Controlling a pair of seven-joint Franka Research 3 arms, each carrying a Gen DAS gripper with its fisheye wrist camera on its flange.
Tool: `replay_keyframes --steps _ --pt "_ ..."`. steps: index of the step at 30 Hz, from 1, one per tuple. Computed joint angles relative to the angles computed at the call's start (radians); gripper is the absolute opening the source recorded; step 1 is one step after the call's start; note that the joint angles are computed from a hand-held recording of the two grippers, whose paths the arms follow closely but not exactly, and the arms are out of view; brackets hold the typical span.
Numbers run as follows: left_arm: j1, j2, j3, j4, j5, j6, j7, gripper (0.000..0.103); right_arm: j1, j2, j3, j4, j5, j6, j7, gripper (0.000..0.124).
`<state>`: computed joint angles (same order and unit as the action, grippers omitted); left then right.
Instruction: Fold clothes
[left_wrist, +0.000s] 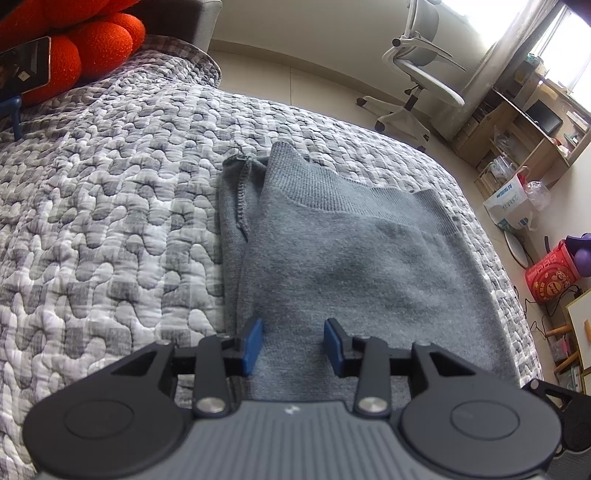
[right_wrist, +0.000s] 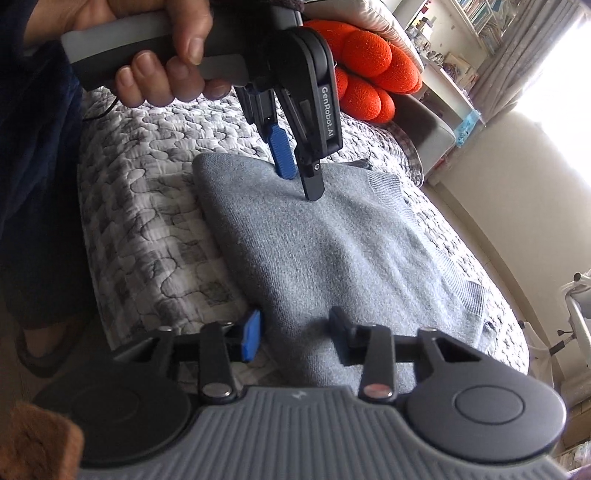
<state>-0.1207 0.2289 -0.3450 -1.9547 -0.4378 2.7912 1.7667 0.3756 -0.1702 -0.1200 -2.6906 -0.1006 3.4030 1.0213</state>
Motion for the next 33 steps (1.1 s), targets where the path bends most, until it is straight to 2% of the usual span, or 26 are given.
replay_keyframes --steps 3,7,9,12,16,20,22,23,25,27,29,33 --pt "0.000 -0.001 0.000 -0.001 0.001 0.000 -0.001 0.038 0.012 -0.003 -0.014 -0.001 -0.012 0.005 0.012 0.026" --pt "-0.001 -0.002 0.001 -0.002 0.004 0.000 0.000 0.038 0.011 -0.002 -0.014 0.002 -0.016 0.010 0.028 0.023" --pt "-0.002 -0.002 0.001 -0.002 0.007 0.001 -0.002 0.038 -0.018 0.001 0.023 0.001 0.008 0.016 0.011 0.023" --pt "-0.002 -0.002 0.001 -0.002 0.010 0.002 -0.002 0.038 -0.100 0.009 0.135 -0.007 0.101 0.033 -0.073 0.032" --pt "-0.003 -0.002 0.002 -0.003 0.015 0.004 -0.003 0.038 -0.165 0.021 0.246 -0.018 0.233 0.072 -0.219 0.036" --pt "-0.007 -0.003 0.004 -0.006 0.029 0.010 -0.006 0.040 -0.156 0.046 0.276 -0.014 0.339 0.119 -0.317 0.039" --pt "-0.008 -0.001 0.004 -0.006 0.036 0.013 -0.009 0.040 -0.136 0.053 0.261 -0.011 0.352 0.130 -0.334 0.039" --pt "-0.007 -0.001 0.003 -0.005 0.037 0.013 -0.009 0.040 -0.120 0.049 0.239 -0.009 0.332 0.120 -0.314 0.035" --pt "-0.005 0.000 0.001 -0.004 0.036 0.013 -0.007 0.040 -0.092 0.040 0.191 -0.004 0.279 0.099 -0.251 0.029" --pt "-0.004 0.001 0.000 -0.004 0.037 0.013 -0.005 0.040 -0.065 0.029 0.140 0.002 0.214 0.078 -0.174 0.018" --pt "-0.005 0.000 0.001 -0.005 0.043 0.014 -0.006 0.040 -0.040 0.020 0.092 0.008 0.148 0.060 -0.099 0.016" --pt "-0.007 -0.002 0.002 -0.007 0.055 0.017 -0.011 0.040 -0.060 0.020 0.109 0.013 0.135 0.059 -0.076 0.014"
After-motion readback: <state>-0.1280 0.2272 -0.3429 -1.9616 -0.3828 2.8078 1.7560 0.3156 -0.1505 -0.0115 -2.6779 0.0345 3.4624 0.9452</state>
